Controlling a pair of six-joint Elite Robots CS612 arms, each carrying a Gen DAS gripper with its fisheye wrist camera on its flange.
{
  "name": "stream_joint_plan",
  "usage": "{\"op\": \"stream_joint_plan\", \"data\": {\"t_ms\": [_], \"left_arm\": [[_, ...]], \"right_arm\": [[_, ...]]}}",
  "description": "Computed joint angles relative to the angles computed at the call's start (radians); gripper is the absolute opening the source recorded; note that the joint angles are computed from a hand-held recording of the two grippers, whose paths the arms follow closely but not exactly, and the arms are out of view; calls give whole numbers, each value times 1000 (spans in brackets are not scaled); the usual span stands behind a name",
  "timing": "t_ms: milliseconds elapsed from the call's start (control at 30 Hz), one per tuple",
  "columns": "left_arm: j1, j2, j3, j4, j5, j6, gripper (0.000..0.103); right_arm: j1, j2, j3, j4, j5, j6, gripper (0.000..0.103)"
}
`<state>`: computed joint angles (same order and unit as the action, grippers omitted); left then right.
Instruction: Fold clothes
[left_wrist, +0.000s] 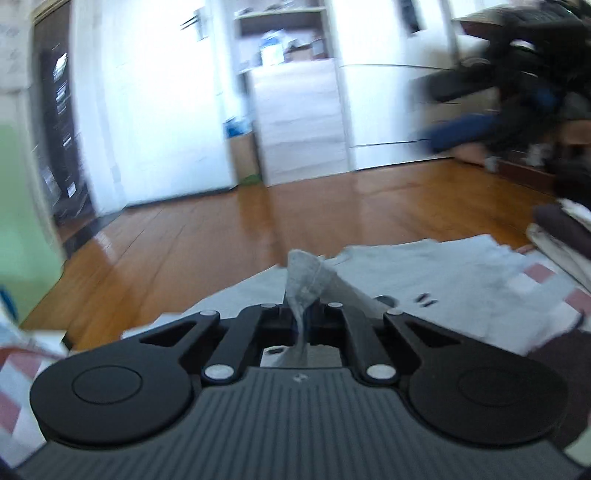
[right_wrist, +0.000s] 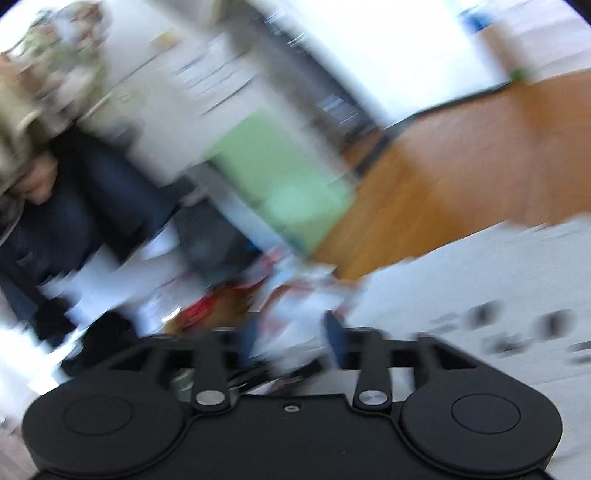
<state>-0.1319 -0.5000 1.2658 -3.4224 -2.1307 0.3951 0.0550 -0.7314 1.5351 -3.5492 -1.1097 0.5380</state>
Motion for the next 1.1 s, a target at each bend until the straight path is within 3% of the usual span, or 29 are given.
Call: {"op": "stream_joint_plan", "data": {"t_ms": [133,233,333,467,600,667,733,800,933,1000,1067,1100], "left_arm": [[5,12,-36,35,12,-89,4],[4,30,-81,65,34,-96,4],[5,64,-157,109,60,-97,4],[7,135,-303,186,109,-126,4],[18,256,-555,555,17,-221,4],[13,307,-638,667,87,-281,4],[13,338,-682,709,155,-317,4],[21,362,-721,721,153,-359,4],[30,369,-727,687,129,-355,4],[29,375,-734,665,119,-354,4],[27,399,-782,673,119,-369,4],[29,408,-801,676,112,-388,4]], "right_arm": [[-17,-94,128,221,-369,-163,55],[-4,-88,173,315,-652,-320,54],[11,-66,193,385,-780,-512,54],[-1,-49,191,411,-691,-566,54],[-19,-14,147,420,-635,-581,55],[-20,-4,116,500,-632,-629,54],[-19,-1,100,542,-641,-681,54],[-23,-12,107,551,-623,-726,55],[-32,-4,98,547,-580,-743,58],[-30,19,75,546,-585,-773,71],[-25,51,38,538,-612,-831,77],[-31,58,25,522,-594,-828,76]]}}
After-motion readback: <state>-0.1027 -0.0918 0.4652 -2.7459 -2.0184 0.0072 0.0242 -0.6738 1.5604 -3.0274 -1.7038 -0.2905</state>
